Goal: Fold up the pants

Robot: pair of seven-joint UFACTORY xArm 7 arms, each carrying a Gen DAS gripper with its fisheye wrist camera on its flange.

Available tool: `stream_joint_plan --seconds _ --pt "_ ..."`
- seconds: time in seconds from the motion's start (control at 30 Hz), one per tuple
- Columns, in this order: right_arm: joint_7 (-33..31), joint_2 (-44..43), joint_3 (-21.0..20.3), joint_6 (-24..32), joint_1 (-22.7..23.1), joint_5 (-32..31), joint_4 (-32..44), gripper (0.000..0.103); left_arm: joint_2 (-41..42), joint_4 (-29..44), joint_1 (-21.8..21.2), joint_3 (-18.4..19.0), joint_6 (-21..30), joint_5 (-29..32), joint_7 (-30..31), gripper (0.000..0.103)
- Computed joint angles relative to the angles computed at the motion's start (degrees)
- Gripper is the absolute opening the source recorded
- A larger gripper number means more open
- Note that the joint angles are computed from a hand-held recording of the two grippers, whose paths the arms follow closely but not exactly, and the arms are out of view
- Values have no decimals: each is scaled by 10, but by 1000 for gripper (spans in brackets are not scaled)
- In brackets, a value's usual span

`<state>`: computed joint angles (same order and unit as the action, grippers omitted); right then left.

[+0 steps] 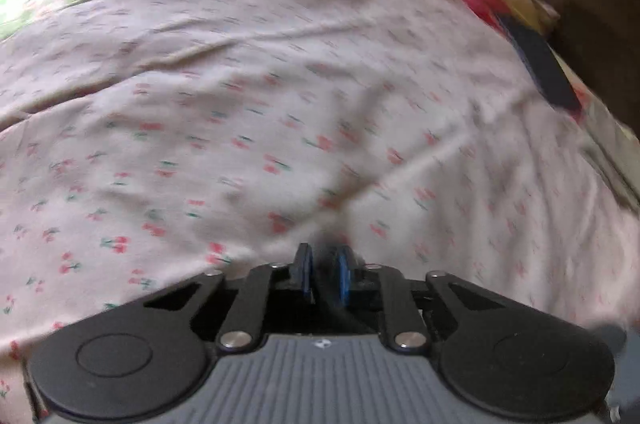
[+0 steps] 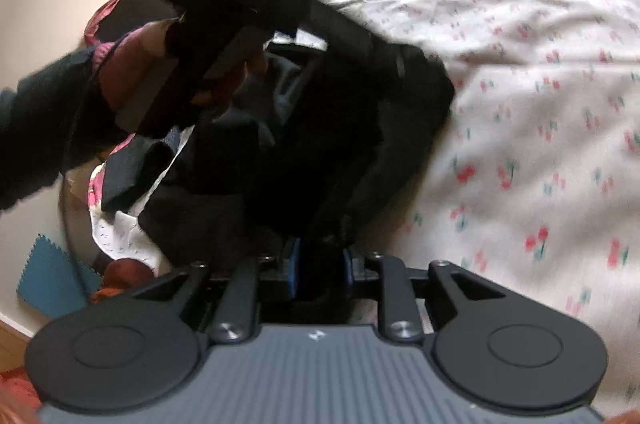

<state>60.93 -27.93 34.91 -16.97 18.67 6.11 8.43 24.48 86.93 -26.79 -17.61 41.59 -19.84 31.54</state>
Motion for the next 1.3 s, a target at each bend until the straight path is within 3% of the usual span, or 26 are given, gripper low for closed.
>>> stream_joint_plan --seconds 0.07,0.2,0.23,0.3,0.33,0.4,0.47,0.5,0.53,0.57,0.6,0.7,0.73,0.77,0.83,0.87,0.93,1.0,1.07,1.1,1.17,1.27,1.3 --pt "12 24 -43 -7 47 -8 4 23 8 4 -10 10 -20 16 -25 15" --pt "17 5 -16 15 30 0 8 24 -3 -1 24 -24 -2 -48 21 17" --pt "23 12 -24 3 35 0 4 25 -12 -2 34 -32 10 -70 41 24" --pt "23 26 -39 -16 44 -2 -1 27 -28 7 47 -37 57 -102 78 56" --pt "20 28 -34 -20 41 1 -1 28 -34 10 46 -36 75 -110 90 83" --pt "14 29 -14 -23 30 12 1 33 -53 -1 38 -34 96 -117 134 103" --pt "4 33 4 -32 19 19 3 44 -69 -25 11 -28 73 -69 153 103" --pt "-3 38 14 -36 11 23 8 47 -64 -32 -23 -9 56 -15 136 100" --pt "-10 44 32 -38 -1 32 13 50 -54 -29 -61 21 59 30 113 70" --pt "-15 52 39 -44 -7 38 17 54 -32 -11 -78 27 86 82 78 37" --pt "-18 67 34 -60 -5 42 18 56 -10 10 -76 18 114 111 44 34" --pt "29 122 -17 -137 30 43 8 61 -1 20 -83 19 107 123 23 29" --pt "44 115 -44 -124 52 34 6 48 -6 18 -82 18 99 123 19 27" --pt "47 96 -73 -88 80 30 6 25 -11 15 -79 16 92 122 18 26" --pt "91 24 -140 -37 142 10 -1 21 -27 -1 -66 10 76 102 22 19" --pt "82 -19 -137 -19 145 5 0 20 -42 -20 -57 6 56 83 25 19" --pt "42 -34 -84 -30 107 9 15 20 -59 -49 -43 3 14 45 16 19" --pt "72 47 -105 -51 112 -12 23 20 -49 -52 -41 5 -2 32 -10 19" --pt "103 99 -121 -29 125 -9 28 20 -47 -62 -37 4 1 33 -10 19" --pt "83 89 -93 -30 114 21 25 20 -49 -71 -37 2 -9 33 -6 19" --pt "52 37 -18 25 66 49 30 29 -58 -83 -23 -5 -13 9 8 22" --pt "64 47 -48 17 99 23 27 35 -71 -91 -13 -10 -41 -23 12 22" --pt "68 49 -39 9 92 24 26 35 -78 -98 -9 -13 -54 -36 20 22"
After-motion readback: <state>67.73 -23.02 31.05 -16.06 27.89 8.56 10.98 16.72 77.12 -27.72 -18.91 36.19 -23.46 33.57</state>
